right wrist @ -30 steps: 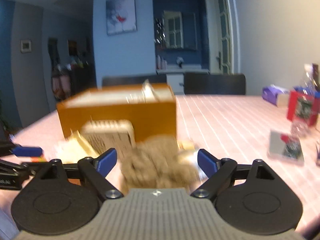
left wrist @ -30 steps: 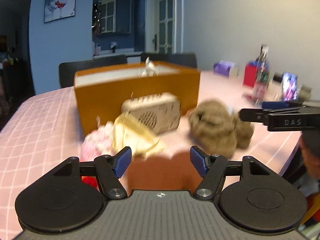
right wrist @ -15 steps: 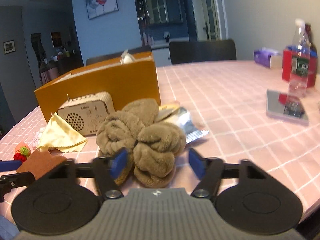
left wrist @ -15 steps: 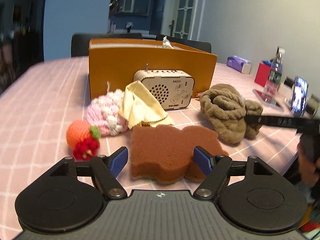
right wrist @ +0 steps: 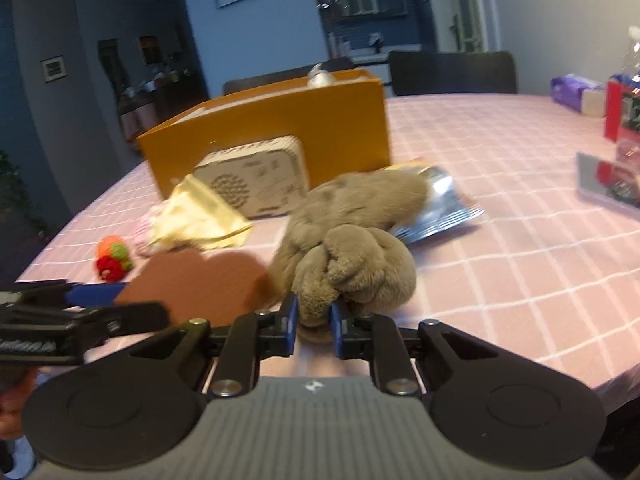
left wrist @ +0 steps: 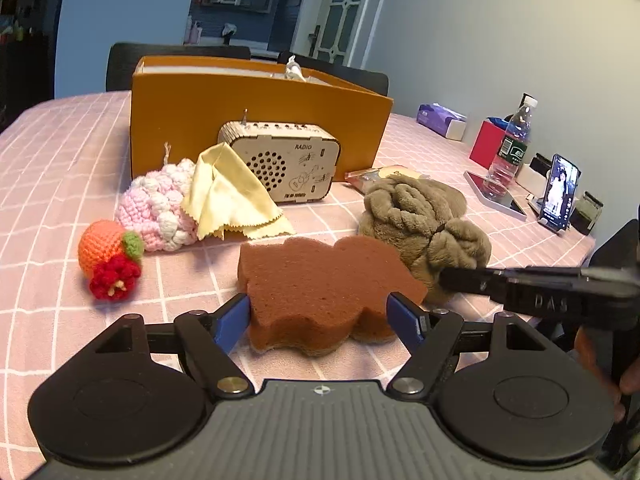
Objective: Organize soft objects
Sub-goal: 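Grasp the brown plush towel with the right tool while the left tool approaches the brown sponge, then grasp the brown bear-shaped sponge with the left tool and lift it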
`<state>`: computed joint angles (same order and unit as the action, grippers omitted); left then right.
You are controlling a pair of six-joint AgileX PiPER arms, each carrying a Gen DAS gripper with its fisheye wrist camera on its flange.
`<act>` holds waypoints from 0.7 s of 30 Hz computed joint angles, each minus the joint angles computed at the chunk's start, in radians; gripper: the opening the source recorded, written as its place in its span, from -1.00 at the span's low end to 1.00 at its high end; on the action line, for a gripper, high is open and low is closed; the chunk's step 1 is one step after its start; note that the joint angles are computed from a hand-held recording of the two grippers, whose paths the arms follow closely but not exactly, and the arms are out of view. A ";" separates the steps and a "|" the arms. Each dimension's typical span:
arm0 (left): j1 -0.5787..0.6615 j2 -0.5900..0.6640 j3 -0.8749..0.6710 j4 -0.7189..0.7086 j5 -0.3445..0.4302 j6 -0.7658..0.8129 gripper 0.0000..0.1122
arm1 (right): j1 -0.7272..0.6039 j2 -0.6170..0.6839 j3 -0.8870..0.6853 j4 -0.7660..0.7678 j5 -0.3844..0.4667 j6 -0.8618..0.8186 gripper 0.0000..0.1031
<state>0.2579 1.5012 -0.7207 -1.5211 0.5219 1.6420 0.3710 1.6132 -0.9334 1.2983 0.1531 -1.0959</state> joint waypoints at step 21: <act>-0.064 -0.108 0.022 0.226 -0.129 0.066 0.54 | 0.020 -0.069 0.048 0.078 -0.026 -0.119 -0.39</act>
<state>0.1943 1.3928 -0.6991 -1.2947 0.3928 1.7075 0.3912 1.5439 -0.8855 1.3758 0.1273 -1.2146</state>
